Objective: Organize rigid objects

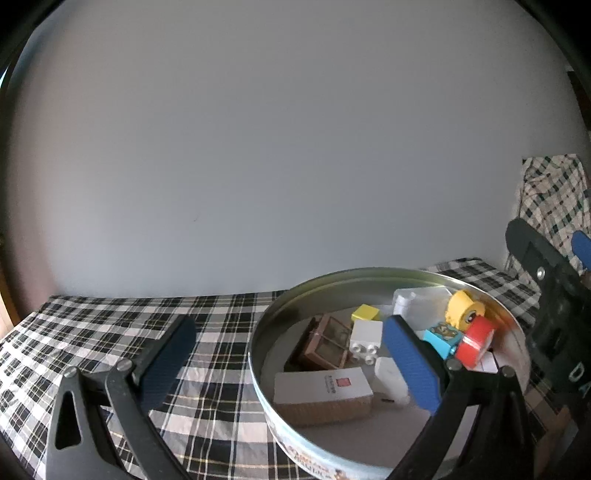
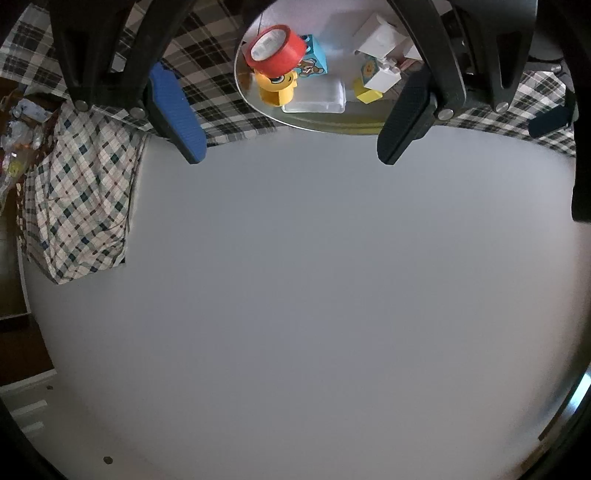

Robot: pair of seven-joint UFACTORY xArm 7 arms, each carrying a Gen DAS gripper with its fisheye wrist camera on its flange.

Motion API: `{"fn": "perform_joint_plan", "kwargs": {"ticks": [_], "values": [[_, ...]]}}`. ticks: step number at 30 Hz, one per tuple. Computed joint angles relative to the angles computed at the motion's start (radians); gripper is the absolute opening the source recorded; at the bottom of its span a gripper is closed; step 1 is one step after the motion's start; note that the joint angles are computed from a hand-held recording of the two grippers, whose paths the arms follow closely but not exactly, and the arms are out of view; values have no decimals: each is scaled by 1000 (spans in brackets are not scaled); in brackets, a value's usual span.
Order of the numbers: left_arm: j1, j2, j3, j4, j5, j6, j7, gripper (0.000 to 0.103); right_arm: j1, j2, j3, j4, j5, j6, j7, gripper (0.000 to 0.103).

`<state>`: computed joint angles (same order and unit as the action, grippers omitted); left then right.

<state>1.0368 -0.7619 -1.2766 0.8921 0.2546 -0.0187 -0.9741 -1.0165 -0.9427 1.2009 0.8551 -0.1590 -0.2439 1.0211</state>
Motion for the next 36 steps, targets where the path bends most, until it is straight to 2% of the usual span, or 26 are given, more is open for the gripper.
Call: {"fn": "perform_joint_plan", "kwargs": {"ticks": [6,14,36], "values": [[-57,-12,41,-33,-1,-5,-1,103,53,-21,-35,-35,4,23,2,96],[-86,-36,62,-53,-3,-9,-19,103,107,-130,-84,-109,34,9,37,100],[-100,-46,68,-52,11,2,-28,103,116,-213,-108,-161,68,-32,83,102]]}}
